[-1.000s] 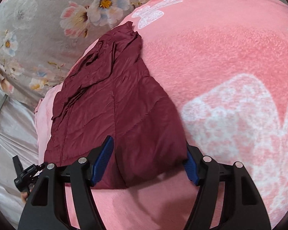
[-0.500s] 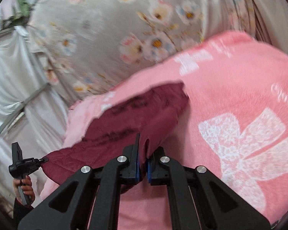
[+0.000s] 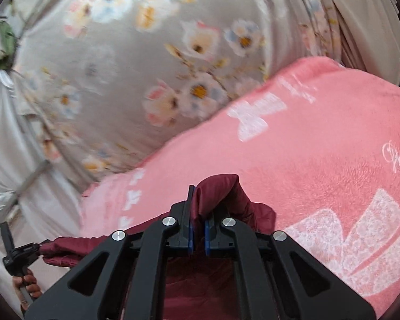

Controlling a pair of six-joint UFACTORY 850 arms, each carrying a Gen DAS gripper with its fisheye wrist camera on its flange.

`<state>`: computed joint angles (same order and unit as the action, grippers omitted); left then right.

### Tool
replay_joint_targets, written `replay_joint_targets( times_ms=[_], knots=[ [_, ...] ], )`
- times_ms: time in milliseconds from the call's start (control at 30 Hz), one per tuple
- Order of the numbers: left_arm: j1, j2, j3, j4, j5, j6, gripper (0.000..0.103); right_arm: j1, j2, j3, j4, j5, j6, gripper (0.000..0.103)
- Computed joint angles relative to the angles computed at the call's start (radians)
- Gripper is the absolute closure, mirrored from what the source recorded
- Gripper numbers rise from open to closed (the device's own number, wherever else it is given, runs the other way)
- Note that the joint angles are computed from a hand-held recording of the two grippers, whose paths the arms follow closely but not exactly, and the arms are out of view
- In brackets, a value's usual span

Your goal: Fold large clothes

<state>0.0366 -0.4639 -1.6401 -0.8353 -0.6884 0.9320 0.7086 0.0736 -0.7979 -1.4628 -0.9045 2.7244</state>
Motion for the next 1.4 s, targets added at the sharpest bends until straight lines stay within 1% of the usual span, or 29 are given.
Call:
replay_joint_targets(
  times_ms=[67, 133, 233, 367, 500, 600, 700, 767, 833, 867, 900, 933, 967, 1000, 1033, 1067, 1100, 1133, 1167, 1233, 1300, 1333, 1400],
  knots=[
    [-0.059, -0.086, -0.073, 0.166, 0.063, -0.149, 0.099, -0.066, -0.078, -0.041, 0.051, 0.061, -0.059, 0.099],
    [-0.095, -0.170, -0.141, 0.306, 0.093, -0.281, 0.099, -0.112, -0.134, -0.064, 0.075, 0.117, -0.088, 0.099],
    [-0.125, -0.283, -0.233, 0.455, 0.073, -0.433, 0.099, -0.167, -0.197, -0.084, 0.096, 0.182, -0.107, 0.099],
    [-0.142, -0.346, -0.270, 0.531, 0.080, -0.512, 0.098, -0.209, -0.266, -0.115, 0.117, 0.224, -0.132, 0.098],
    [-0.152, -0.382, -0.290, 0.561, 0.094, -0.536, 0.095, -0.231, -0.321, -0.146, 0.151, 0.247, -0.172, 0.097],
    [-0.157, -0.403, -0.303, 0.555, 0.107, -0.522, 0.092, -0.246, -0.365, -0.163, 0.173, 0.263, -0.196, 0.098],
    [-0.161, -0.404, -0.289, 0.533, 0.137, -0.486, 0.092, -0.246, -0.372, -0.158, 0.140, 0.263, -0.162, 0.096],
    [-0.159, -0.403, -0.282, 0.499, 0.151, -0.451, 0.091, -0.244, -0.359, -0.149, 0.129, 0.267, -0.150, 0.095],
    [-0.151, -0.399, -0.287, 0.469, 0.138, -0.425, 0.090, -0.238, -0.317, -0.114, 0.061, 0.268, -0.069, 0.091],
    [-0.142, -0.391, -0.286, 0.438, 0.128, -0.398, 0.088, -0.231, -0.287, -0.085, -0.002, 0.262, 0.014, 0.084],
    [-0.128, -0.376, -0.281, 0.374, 0.121, -0.339, 0.087, -0.225, -0.259, -0.061, -0.054, 0.253, 0.080, 0.076],
    [-0.118, -0.366, -0.278, 0.321, 0.111, -0.295, 0.087, -0.212, -0.228, -0.038, -0.094, 0.227, 0.131, 0.072],
    [-0.104, -0.356, -0.279, 0.257, 0.091, -0.242, 0.084, -0.200, -0.210, -0.028, -0.102, 0.200, 0.141, 0.066],
    [-0.092, -0.345, -0.277, 0.204, 0.082, -0.202, 0.069, -0.186, -0.197, -0.026, -0.091, 0.168, 0.127, 0.060],
    [-0.084, -0.322, -0.265, 0.188, 0.114, -0.200, 0.052, -0.167, -0.188, -0.030, -0.063, 0.120, 0.092, 0.056],
    [-0.078, -0.287, -0.230, 0.163, 0.189, -0.194, 0.021, -0.149, -0.183, -0.034, -0.043, 0.073, 0.065, 0.048],
    [-0.071, -0.262, -0.203, 0.099, 0.232, -0.146, 0.018, -0.126, -0.179, -0.041, -0.020, 0.018, 0.028, 0.046],
    [-0.060, -0.241, -0.189, 0.026, 0.257, -0.085, 0.018, -0.114, -0.178, -0.050, -0.006, -0.010, 0.004, 0.046],
    [-0.053, -0.235, -0.197, -0.005, 0.251, -0.058, 0.018, -0.102, -0.179, -0.063, 0.013, -0.035, -0.026, 0.046],
    [-0.048, -0.236, -0.231, 0.036, 0.216, -0.108, 0.018, -0.092, -0.192, -0.097, 0.036, -0.037, -0.084, 0.046],
    [-0.055, -0.230, -0.240, 0.049, 0.173, -0.113, 0.019, -0.090, -0.227, -0.157, 0.037, 0.016, -0.174, 0.046],
    [-0.064, -0.215, -0.221, 0.025, 0.140, -0.065, 0.019, -0.091, -0.249, -0.186, 0.043, 0.046, -0.219, 0.046],
    [-0.091, -0.180, -0.162, 0.005, 0.121, 0.013, 0.019, -0.105, -0.317, -0.269, 0.064, 0.155, -0.336, 0.046]
  ],
)
